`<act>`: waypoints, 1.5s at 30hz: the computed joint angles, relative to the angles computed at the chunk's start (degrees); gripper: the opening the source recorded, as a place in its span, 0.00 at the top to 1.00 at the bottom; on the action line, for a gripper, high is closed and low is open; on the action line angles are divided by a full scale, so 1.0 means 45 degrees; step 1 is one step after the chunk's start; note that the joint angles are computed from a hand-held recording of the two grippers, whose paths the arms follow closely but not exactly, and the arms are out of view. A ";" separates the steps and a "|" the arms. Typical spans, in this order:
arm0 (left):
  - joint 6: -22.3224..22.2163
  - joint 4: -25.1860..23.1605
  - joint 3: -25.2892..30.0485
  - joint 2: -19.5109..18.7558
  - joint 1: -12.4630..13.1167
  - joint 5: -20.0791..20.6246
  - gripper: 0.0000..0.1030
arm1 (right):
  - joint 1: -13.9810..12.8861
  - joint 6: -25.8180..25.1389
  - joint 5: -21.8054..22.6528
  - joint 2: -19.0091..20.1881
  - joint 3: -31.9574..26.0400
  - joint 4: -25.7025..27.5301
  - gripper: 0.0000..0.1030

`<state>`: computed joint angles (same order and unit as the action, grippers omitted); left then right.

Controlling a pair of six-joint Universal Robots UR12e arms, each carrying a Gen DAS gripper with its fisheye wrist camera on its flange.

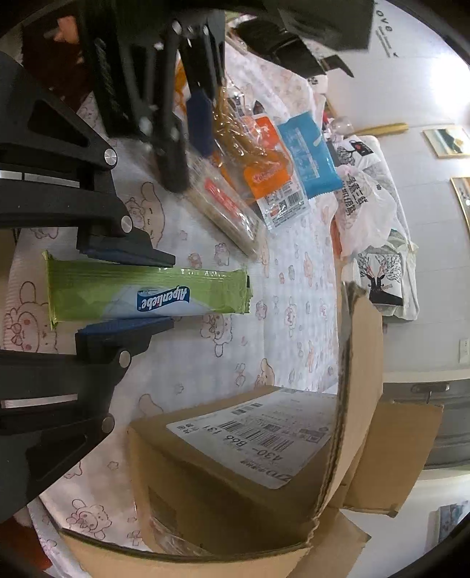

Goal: Organize snacks
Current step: 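Grasp the peanut brittle bar with the left gripper while the right holds the candy stick, then lower both held snacks into the cardboard box and open both grippers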

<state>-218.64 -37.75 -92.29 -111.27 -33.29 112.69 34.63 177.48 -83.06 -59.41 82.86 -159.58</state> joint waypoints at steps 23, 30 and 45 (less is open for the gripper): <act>0.0598 0.0098 0.0851 -0.0730 0.0236 0.0596 0.62 | -0.0072 -0.1012 0.0287 0.0231 -0.0282 -0.0015 0.79; 0.0195 0.0881 0.0210 -0.0192 0.0186 0.0380 0.63 | 0.0008 -0.0939 0.0267 -0.0017 -0.0103 -0.0293 0.80; -0.0121 0.2883 -0.1721 0.1914 -0.0095 0.2484 0.63 | 0.0783 -0.2086 0.0722 -0.0265 -0.0940 -0.0913 0.79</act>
